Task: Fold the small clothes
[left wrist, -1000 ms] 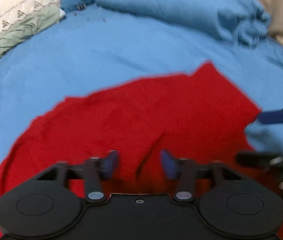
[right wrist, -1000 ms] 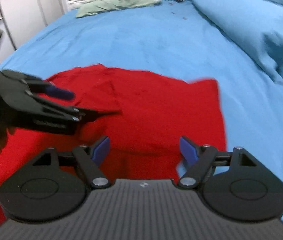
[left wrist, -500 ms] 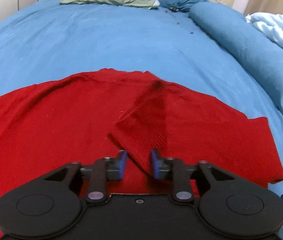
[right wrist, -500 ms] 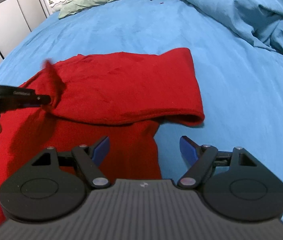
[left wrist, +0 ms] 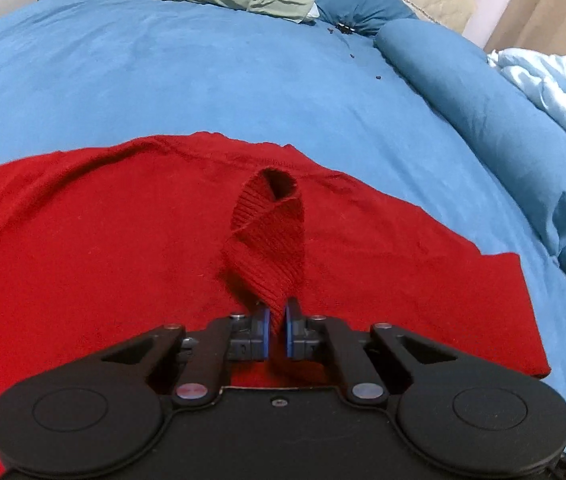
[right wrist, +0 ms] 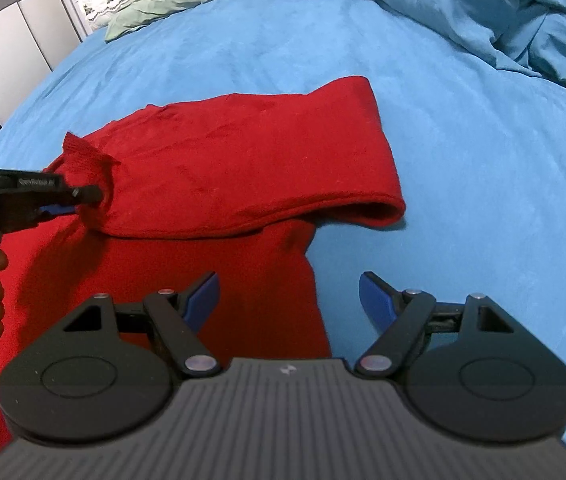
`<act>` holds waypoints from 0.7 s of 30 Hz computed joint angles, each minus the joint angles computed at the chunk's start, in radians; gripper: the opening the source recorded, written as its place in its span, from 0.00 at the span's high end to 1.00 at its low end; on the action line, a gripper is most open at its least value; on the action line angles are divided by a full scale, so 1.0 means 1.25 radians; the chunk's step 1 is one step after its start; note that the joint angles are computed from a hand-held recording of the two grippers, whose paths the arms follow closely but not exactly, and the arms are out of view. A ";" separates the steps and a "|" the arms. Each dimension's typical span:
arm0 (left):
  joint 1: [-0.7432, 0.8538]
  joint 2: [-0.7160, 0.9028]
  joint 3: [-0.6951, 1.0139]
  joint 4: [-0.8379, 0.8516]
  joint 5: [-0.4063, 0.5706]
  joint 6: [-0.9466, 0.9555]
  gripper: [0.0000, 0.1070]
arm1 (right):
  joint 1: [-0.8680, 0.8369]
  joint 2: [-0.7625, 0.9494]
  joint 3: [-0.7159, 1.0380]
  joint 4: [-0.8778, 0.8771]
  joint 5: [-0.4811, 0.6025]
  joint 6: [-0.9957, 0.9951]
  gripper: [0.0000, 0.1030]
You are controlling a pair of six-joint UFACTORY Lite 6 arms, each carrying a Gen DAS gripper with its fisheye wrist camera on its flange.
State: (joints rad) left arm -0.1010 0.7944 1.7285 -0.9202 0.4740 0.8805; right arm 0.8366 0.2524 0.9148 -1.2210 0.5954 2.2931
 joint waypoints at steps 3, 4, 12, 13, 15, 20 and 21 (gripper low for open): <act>0.004 -0.091 -0.125 -0.113 -0.058 0.136 0.92 | 0.002 0.001 0.001 -0.009 0.001 0.008 0.10; 0.005 -0.115 -0.159 -0.145 -0.075 0.175 0.91 | 0.002 0.002 0.003 -0.009 0.000 0.008 0.10; 0.014 -0.099 -0.170 -0.122 -0.048 0.141 0.36 | -0.004 0.014 0.020 -0.020 -0.003 0.012 0.10; 0.012 -0.090 -0.159 -0.119 -0.042 0.130 0.36 | -0.003 0.016 0.022 -0.021 -0.002 0.012 0.10; 0.004 -0.082 -0.149 -0.107 -0.047 0.104 0.38 | -0.003 0.017 0.021 -0.022 -0.003 0.011 0.10; -0.016 -0.079 -0.138 -0.098 -0.101 0.065 0.71 | 0.001 0.019 0.024 -0.012 -0.003 0.009 0.10; -0.021 -0.060 -0.109 -0.032 -0.106 -0.002 0.94 | 0.001 0.021 0.026 -0.007 -0.001 0.004 0.10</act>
